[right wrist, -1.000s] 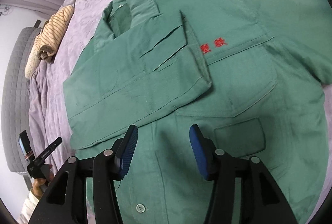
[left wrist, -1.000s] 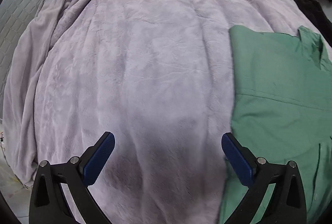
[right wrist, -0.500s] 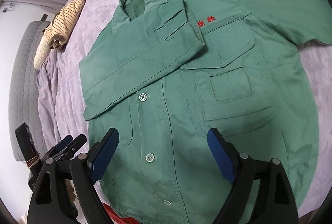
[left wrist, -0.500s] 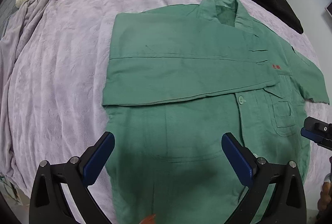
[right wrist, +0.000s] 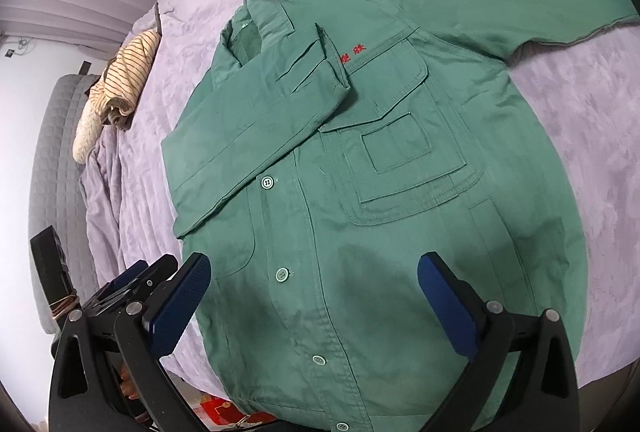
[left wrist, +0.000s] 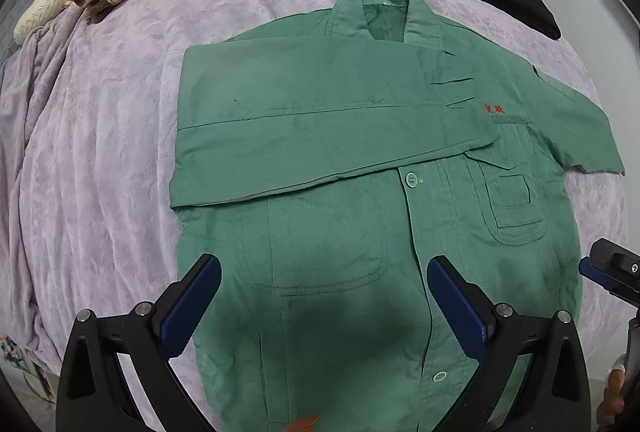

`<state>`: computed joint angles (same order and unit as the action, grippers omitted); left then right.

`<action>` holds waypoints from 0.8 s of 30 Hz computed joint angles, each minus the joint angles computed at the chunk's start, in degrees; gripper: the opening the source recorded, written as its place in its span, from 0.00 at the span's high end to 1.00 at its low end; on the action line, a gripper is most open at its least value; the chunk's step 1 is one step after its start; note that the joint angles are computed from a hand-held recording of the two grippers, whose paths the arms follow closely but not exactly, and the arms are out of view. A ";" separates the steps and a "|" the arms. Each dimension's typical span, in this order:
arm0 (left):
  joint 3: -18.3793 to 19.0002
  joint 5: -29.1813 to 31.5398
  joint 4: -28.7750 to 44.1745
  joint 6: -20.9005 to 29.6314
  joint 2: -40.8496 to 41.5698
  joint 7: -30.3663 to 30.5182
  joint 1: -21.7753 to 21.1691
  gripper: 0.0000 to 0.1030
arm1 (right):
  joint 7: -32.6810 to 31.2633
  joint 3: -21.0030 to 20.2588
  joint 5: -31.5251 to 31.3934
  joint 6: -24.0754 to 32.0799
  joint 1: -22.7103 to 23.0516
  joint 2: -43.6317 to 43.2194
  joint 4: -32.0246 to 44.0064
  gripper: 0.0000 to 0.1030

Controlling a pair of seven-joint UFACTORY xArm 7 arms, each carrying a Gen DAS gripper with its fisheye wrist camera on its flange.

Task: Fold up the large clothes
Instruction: 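Move the right tool over to the other sleeve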

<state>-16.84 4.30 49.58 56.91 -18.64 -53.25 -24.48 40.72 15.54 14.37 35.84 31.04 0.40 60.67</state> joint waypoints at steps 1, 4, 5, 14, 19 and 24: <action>-0.22 0.39 0.46 0.60 0.28 0.09 -0.05 0.00 | 0.00 -0.01 0.30 0.09 -0.01 -0.30 -0.29 0.00; -0.58 0.74 1.57 1.72 1.09 0.16 -0.42 0.00 | -0.07 -0.11 0.72 0.74 -0.10 -0.81 -0.73 0.00; -0.58 0.56 1.81 1.94 1.27 0.08 -0.56 0.00 | -0.41 -0.15 1.19 0.90 -0.14 -0.97 -0.87 0.00; -0.88 0.59 3.80 4.18 2.82 -0.82 -1.57 0.00 | -3.44 -0.35 4.40 0.95 -0.41 -1.04 -0.97 0.00; -0.88 0.87 4.49 5.20 3.53 -1.45 -1.92 0.00 | -3.94 -0.50 6.17 0.50 -0.60 -1.90 -2.27 0.00; -0.89 1.00 4.86 6.03 4.07 -1.52 -2.30 0.00 | -3.71 -0.75 6.44 -0.35 -0.87 -3.01 -3.38 0.00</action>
